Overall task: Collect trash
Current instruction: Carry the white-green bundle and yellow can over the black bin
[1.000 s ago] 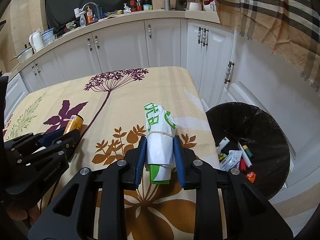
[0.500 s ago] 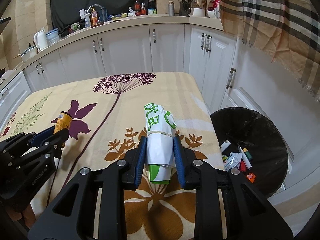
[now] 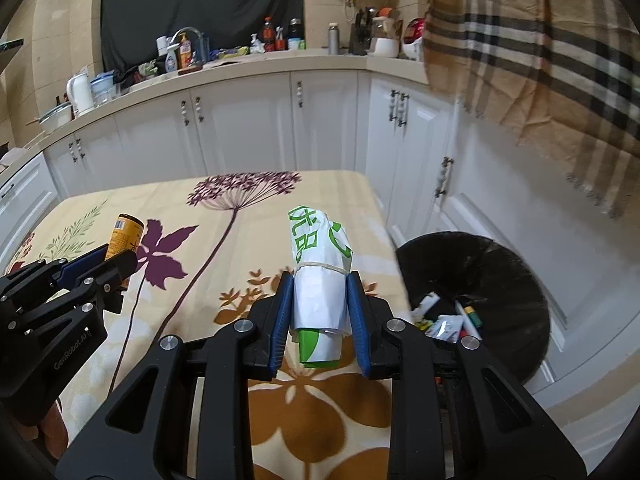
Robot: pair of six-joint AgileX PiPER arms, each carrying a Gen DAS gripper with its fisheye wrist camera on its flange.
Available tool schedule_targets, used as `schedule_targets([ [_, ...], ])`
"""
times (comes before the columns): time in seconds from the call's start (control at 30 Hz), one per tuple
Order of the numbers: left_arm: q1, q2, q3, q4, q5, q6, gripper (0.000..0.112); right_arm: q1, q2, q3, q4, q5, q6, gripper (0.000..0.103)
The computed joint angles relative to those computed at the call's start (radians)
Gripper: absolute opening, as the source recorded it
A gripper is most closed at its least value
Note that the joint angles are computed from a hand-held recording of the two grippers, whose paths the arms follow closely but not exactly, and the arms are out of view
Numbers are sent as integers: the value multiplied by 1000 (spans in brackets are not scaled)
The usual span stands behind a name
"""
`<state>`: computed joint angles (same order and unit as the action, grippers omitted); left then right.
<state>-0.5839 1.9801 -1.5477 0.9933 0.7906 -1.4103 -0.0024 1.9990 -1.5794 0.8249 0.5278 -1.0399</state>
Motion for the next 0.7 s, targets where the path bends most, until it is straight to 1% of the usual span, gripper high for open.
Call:
schedule_targets([
  [0.3,-30,66,-148,-36,-18,97,26,-79,-16,-11,17,-26,2,26],
  [0.57,-61,169,-348,-84,-14,211,25,-151,7,-53,15,-37,30,26],
  [0.7,-66,243,-485,-134,0,292,25,-177,24,-77,14,-41,38,26],
])
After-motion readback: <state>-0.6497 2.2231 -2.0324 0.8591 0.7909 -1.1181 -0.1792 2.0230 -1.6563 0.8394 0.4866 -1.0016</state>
